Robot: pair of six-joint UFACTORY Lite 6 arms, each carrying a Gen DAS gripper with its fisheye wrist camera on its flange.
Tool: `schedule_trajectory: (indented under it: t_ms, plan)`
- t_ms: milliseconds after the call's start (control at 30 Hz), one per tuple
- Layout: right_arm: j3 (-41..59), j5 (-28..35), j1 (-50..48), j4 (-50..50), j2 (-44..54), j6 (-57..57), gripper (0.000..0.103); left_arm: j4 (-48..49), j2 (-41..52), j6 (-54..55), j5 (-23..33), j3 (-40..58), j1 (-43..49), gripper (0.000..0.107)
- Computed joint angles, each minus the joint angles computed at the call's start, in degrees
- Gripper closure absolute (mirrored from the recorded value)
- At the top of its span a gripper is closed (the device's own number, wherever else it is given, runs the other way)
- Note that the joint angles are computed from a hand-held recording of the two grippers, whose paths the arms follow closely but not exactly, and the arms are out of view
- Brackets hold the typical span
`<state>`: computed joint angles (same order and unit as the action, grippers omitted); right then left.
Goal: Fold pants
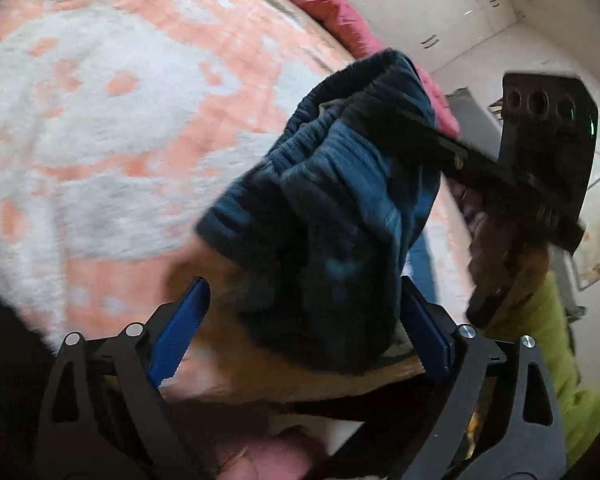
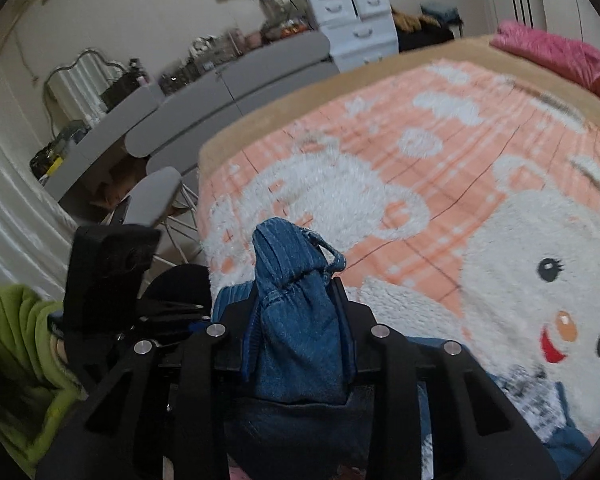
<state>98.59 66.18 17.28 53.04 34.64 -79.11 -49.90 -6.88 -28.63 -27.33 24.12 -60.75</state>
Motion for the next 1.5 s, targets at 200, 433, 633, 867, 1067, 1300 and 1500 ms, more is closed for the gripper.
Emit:
schedule_trajectory:
  t_ms: [200, 433, 633, 867, 1067, 1300, 1500]
  plan:
    - [1.24, 4.88, -10.33, 3.44, 0.43, -3.47, 0.072, -3.41, 7.46, 10.34, 1.32, 13.28, 1.15, 0.075]
    - [4.49, 10.84, -22.79, 5.11, 5.39, -5.74, 0.065, -16.29, 23.33, 29.06, 4.16, 33.48, -1.45, 0.079]
    - [6.16, 12.48, -31.97, 5.8, 10.29, -3.28, 0.028, -20.02, 30.84, 36.2, 5.86, 42.31, -2.47, 0.073]
    - [2.02, 8.75, -36.5, 2.78, 9.07, 1.11, 0.018, -16.12, 40.14, 38.42, 10.04, 53.88, -3.5, 0.065]
    - [-12.16, 2.1, -34.75, 1.09, -2.17, -1.06, 0.012, -22.33, 46.29, 47.85, 12.47, 60.76, -4.43, 0.063]
    - [-19.04, -15.13, -30.75, -7.81, -4.12, 0.01, 0.017, -36.98, 40.45, 63.18, 6.9, 55.88, -7.77, 0.06]
    - [-21.88, -15.88, -33.4, -5.0, -4.56, -4.14, 0.017, -53.57, 35.26, 78.88, -5.28, 52.2, -8.45, 0.053]
